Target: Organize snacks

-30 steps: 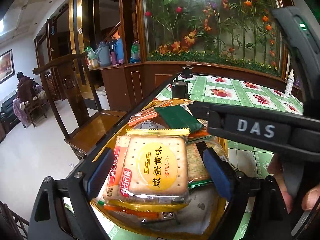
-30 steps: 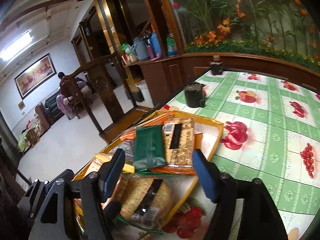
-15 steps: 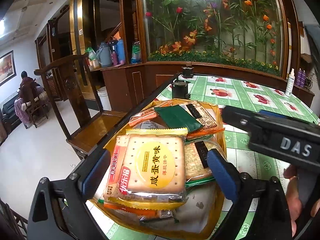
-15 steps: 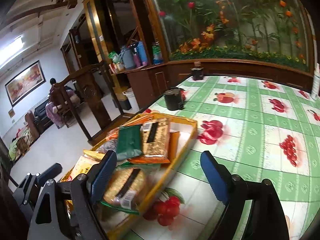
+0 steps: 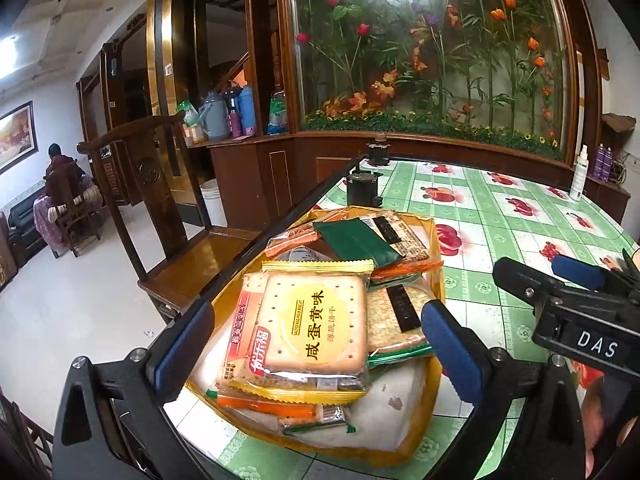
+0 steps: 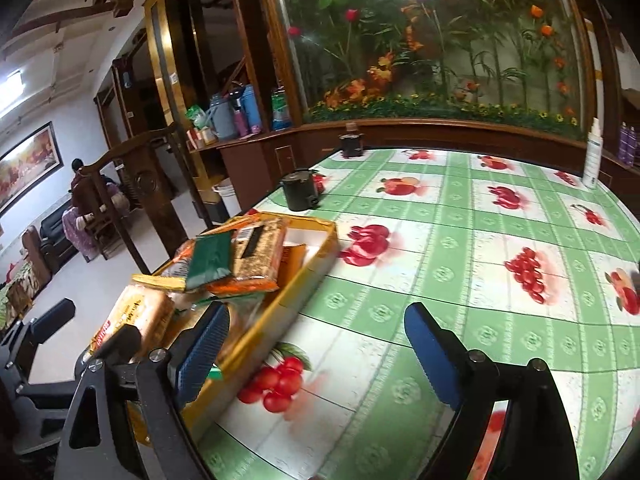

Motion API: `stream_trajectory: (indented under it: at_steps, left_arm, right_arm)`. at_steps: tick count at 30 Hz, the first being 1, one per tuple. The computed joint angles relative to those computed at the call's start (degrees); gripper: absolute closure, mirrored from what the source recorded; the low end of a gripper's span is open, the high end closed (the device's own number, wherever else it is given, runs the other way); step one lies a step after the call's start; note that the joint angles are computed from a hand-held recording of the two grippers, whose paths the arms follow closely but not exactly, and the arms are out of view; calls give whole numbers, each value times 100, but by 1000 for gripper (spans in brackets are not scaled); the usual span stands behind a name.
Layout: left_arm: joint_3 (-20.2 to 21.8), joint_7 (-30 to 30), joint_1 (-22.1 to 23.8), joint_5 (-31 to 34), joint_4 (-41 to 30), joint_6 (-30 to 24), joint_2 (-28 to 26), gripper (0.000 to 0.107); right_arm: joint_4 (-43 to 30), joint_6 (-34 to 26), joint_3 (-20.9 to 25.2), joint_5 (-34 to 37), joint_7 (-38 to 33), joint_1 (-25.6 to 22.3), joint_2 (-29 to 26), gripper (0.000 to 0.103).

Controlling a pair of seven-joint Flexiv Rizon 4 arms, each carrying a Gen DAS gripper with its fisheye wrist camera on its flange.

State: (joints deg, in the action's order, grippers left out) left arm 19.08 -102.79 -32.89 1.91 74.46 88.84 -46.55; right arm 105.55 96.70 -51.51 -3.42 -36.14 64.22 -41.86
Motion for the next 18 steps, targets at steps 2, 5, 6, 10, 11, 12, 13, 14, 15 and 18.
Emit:
stream_trajectory:
  at_steps: [2,5,6,10,11,12,13,14,15,18]
  left_arm:
    - [291,-115,-209,36,-61,-221,2,4]
    - [630,-341,-460,335,-193,-439,2,4]
    - [678,-387,-513,443,-203,-516,36,4]
    - [173,-252,-287,707,-138,-547,215,4]
    - [41,-205,-232,763,-94,-495,260,4]
    - [-76,-164,-178,787,-62,-458,296,4]
    - [-118,-153,-170,811,-50,-442,318,4]
    - [-36,-225,-242,852,-61,-423,312,4]
    - [18,-288,-285,883,-66,-392,303,4]
    - [383,-608,-520,965,-159,-435,209,4]
  right_arm:
    - [126,0,-97,66,40,92,28,11]
    - [336,-17,-251,176,120,238,80,11]
    - [394,-12,-291,204,141,277,94,11]
    - [618,-10,-540,299,201,498,104,11]
    - [684,28,-620,336,200,571,92,11]
    - [706,39,-656,364,184,605,85,11]
    - [750,58,-703,397,162,656,83,11]
    - [787,67,-751,429,137,712,76,11]
    - [820,81,-787,454,102,757,72,11]
    - [849,46,-870,488,-11,862,38,11]
